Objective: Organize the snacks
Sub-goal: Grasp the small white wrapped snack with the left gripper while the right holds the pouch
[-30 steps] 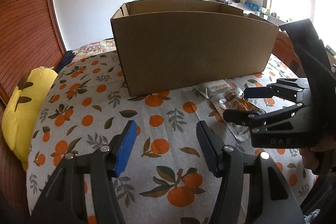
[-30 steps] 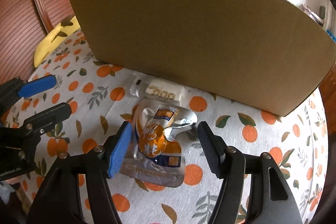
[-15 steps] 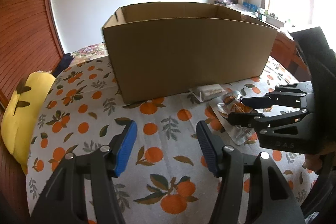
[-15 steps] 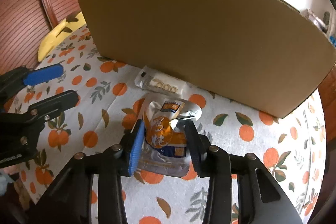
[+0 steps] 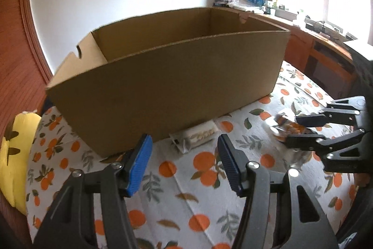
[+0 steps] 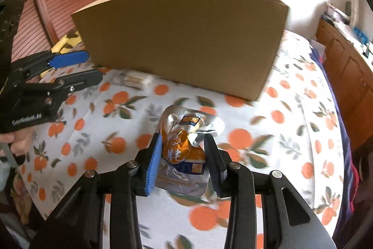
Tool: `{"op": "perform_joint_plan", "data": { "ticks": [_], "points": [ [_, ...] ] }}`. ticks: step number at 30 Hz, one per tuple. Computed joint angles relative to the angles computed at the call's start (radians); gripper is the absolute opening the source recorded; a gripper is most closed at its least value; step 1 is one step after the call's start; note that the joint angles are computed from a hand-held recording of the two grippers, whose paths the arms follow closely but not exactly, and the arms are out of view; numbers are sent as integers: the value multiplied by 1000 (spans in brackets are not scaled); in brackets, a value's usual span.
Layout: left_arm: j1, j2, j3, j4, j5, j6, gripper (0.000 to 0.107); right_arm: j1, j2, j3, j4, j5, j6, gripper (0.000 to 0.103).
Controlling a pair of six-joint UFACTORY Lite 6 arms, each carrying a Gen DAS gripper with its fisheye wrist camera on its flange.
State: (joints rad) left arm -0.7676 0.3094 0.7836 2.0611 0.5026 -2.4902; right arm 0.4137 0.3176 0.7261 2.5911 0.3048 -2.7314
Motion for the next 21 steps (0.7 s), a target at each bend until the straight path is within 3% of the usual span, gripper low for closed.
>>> {"op": "perform_joint_plan", "data": {
  "ticks": [5, 9, 14, 18, 21],
  "points": [
    [27, 77, 81, 33, -46, -18, 59, -65, 39, -8, -66, 48, 22, 37],
    [6, 152, 172, -113, -31, 160, 59, -94, 35, -28, -107, 88, 41, 37],
    [30, 200, 223, -118, -65, 180, 60, -79, 39, -33, -63, 97, 6, 38],
    [1, 232, 253, -225, -23, 312, 61, -122, 54, -17, -182, 117, 103, 38],
    [14, 253, 269, -289, -76, 375, 61, -133, 61, -13, -200, 126, 112, 38]
  ]
}}
